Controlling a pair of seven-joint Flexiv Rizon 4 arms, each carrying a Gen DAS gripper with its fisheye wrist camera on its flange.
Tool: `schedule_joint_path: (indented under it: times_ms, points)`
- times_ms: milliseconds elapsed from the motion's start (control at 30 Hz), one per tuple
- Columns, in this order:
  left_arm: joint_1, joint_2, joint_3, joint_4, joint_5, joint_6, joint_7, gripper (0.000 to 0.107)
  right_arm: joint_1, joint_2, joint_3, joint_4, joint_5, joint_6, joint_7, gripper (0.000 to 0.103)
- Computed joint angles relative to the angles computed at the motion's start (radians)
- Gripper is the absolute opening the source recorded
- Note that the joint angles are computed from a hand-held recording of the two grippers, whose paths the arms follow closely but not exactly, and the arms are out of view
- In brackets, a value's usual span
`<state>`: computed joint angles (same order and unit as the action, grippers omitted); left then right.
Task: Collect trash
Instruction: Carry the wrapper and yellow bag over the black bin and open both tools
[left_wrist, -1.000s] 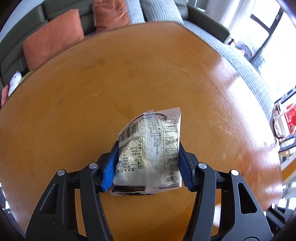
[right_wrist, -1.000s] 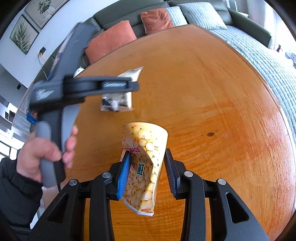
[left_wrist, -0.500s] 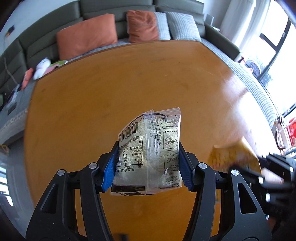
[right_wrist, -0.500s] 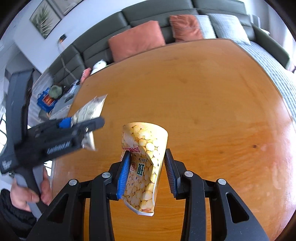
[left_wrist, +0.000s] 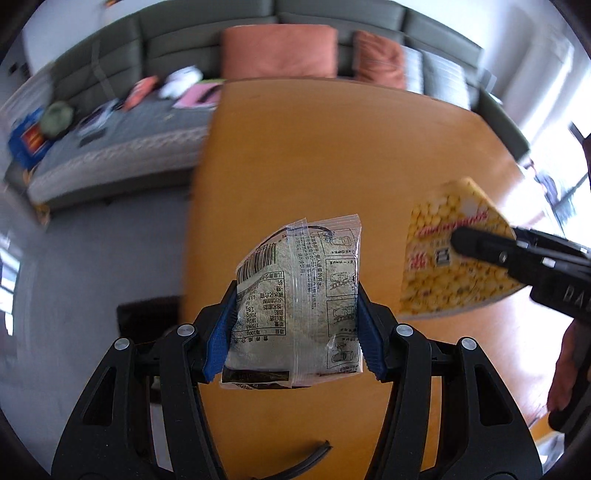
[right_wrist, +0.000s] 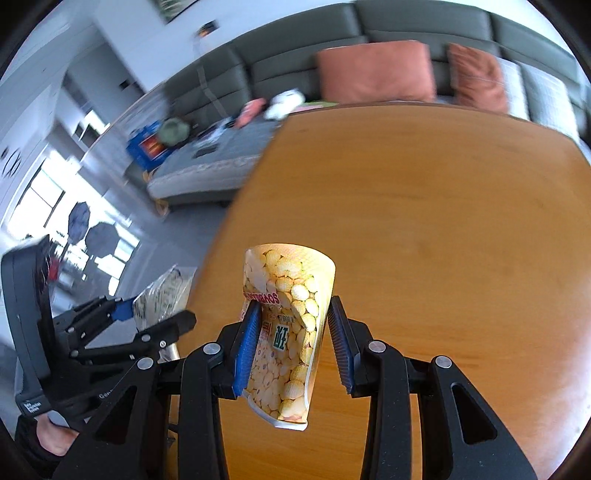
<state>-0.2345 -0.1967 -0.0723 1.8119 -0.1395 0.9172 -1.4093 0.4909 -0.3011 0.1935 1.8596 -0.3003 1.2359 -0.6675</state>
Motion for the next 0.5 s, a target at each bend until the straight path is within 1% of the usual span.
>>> schedule_joint_path:
  times_ms: [133, 200, 400, 500]
  points:
    - [0.057, 0.077, 0.056, 0.096, -0.011, 0.017, 0.001, 0.057, 0.037, -0.091, 0.036, -0.137, 0.017, -0.051, -0.062, 0.039]
    - [0.083, 0.107, 0.072, 0.133, -0.015, 0.024, 0.001, 0.057, 0.061, -0.134, 0.049, -0.206, 0.026, -0.082, -0.095, 0.039]
    - [0.175, 0.195, 0.13, 0.253, -0.021, 0.041, -0.004, 0.057, 0.137, -0.278, 0.079, -0.443, 0.071, -0.203, -0.211, 0.039]
    - [0.217, 0.215, 0.148, 0.291, -0.031, 0.043, -0.005, 0.057, 0.182, -0.358, 0.085, -0.582, 0.088, -0.285, -0.275, 0.039]
